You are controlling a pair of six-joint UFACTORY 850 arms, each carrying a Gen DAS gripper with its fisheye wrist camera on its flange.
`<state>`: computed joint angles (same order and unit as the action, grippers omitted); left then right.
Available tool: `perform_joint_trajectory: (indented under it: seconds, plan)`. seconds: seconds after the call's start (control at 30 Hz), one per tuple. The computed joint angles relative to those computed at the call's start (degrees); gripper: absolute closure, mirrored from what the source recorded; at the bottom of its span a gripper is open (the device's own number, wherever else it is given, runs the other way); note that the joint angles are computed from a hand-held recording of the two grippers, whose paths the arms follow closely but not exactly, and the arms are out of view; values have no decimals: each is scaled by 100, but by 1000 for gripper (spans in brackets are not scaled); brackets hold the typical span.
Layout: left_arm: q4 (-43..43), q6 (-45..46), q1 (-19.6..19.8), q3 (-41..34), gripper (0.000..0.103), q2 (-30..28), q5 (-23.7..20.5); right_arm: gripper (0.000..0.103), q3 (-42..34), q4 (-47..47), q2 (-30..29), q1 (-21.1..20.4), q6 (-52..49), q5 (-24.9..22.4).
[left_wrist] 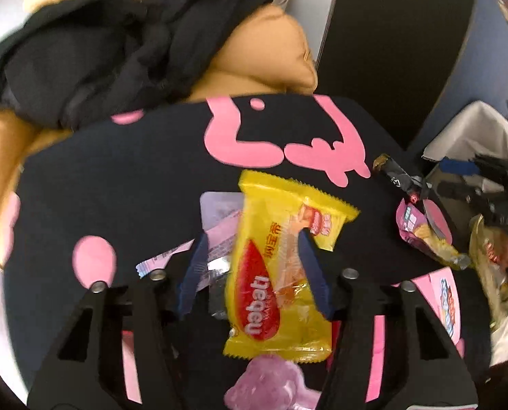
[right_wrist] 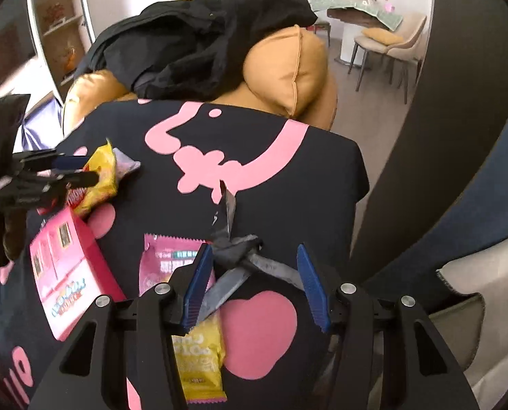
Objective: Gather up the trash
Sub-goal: 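Grasp the yellow nabati wafer pack with the left tool while the right tool grasps the black wrapper, then carry both items over the yellow bag and open both tools to drop them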
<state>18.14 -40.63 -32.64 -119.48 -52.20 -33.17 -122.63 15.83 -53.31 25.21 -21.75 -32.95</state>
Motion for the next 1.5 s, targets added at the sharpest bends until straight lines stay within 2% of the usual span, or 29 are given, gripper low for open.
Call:
perform_joint_trajectory:
  seconds: [0.03,0.1,0.17,0.27,0.37,0.43,0.5,0.53,0.6,0.67,0.73,0.87,1.0,1.1,1.2,1.37,1.5]
  plan:
    - [-23,7,2,12,64,0,51,54,82,-120,50,24,29,69]
    - [115,-8,-30,76,92,51,81,54,211,-340,125,68,72,183]
    - [469,-274,-91,193,95,146,32,54,202,-439,116,113,-74,128]
    - [881,-787,-131,768,98,561,300,54,124,-192,62,155,-591,-25]
    - [1320,-1478,-120,1288,98,969,560,54,202,-454,74,266,-646,338]
    - [1723,-2053,-109,1649,98,1251,726,54,-43,-722,-108,303,-459,327]
    - [2280,-2736,-112,1951,98,1498,793,54,-522,-934,-424,305,-190,11]
    - [2531,-3050,-115,2078,98,1596,813,54,-979,-934,-712,282,-37,-358]
    - [2982,-3679,-122,2346,98,1795,845,54,-1483,-488,-1017,196,-93,-788]
    - [3124,-3955,-123,2511,98,1905,859,57,-1494,-4,-1025,122,-168,-883]
    - [3218,-4153,-135,2639,98,1982,876,60,-1390,5,-944,123,31,-910]
    - [3489,-4706,-164,2929,97,2148,1072,64,-666,-394,-438,249,226,-610]
    - [3887,-5263,-272,3146,98,2285,1224,64,166,-14,167,304,-72,-220]
    - [4231,-5631,-405,3239,97,2364,1238,64,523,110,446,361,-213,-76]
    - [4582,-5972,-558,3298,98,2445,1107,64,970,44,768,447,-280,158]
    - [4738,-6172,-860,3357,97,2583,588,64,1831,186,1382,531,-357,597]
    - [4848,-6493,-1041,3504,97,2727,458,64,2510,324,1866,603,-534,968]
